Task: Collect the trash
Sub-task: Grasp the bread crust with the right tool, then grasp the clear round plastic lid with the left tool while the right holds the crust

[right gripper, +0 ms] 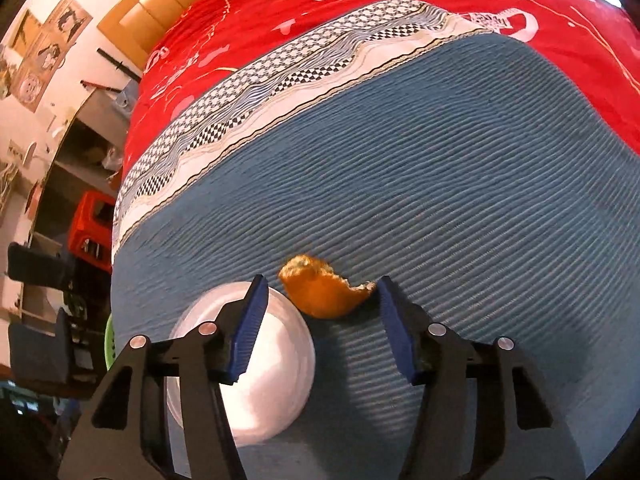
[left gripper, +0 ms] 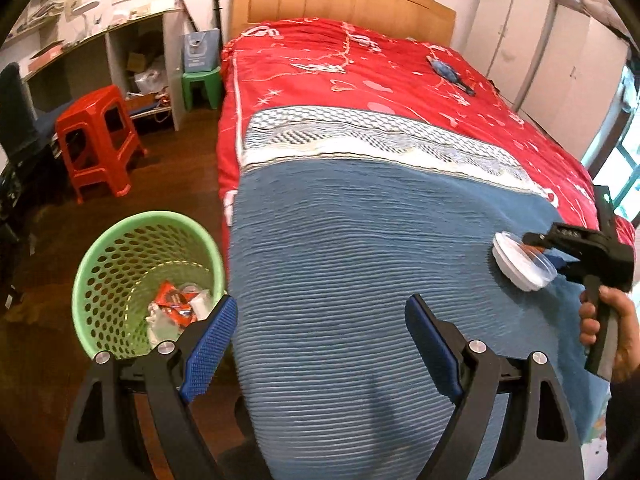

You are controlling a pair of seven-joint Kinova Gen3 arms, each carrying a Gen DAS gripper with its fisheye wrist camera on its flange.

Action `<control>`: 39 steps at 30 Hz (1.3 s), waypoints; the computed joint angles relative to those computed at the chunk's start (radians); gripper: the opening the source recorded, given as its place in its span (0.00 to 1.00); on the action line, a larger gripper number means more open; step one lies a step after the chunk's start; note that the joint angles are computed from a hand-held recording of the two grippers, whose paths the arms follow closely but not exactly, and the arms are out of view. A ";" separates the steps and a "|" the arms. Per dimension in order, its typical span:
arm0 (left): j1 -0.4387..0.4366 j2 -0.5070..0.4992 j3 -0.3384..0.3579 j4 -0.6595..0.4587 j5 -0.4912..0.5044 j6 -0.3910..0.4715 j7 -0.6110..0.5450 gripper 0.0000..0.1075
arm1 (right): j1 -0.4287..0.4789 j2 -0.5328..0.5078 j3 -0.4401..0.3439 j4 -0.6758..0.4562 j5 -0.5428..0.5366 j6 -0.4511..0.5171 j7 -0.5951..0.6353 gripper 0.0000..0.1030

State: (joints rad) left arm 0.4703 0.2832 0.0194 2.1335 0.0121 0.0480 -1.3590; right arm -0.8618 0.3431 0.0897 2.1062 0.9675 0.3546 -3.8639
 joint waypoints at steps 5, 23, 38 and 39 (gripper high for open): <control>0.002 0.015 0.037 -0.013 -0.004 0.005 -0.011 0.77 | -0.034 -0.006 0.050 0.028 0.089 -0.046 -0.112 0.52; 0.041 0.043 0.129 -0.088 -0.016 0.052 -0.040 0.77 | 0.064 -0.018 -0.092 0.055 0.280 0.010 -0.286 0.36; 0.156 0.213 0.178 -0.326 -0.046 0.167 -0.132 0.87 | 0.105 -0.147 -0.275 0.159 0.328 0.191 -0.341 0.33; 0.164 0.228 0.178 -0.348 -0.047 0.180 -0.144 0.87 | 0.106 -0.152 -0.285 0.162 0.322 0.201 -0.339 0.33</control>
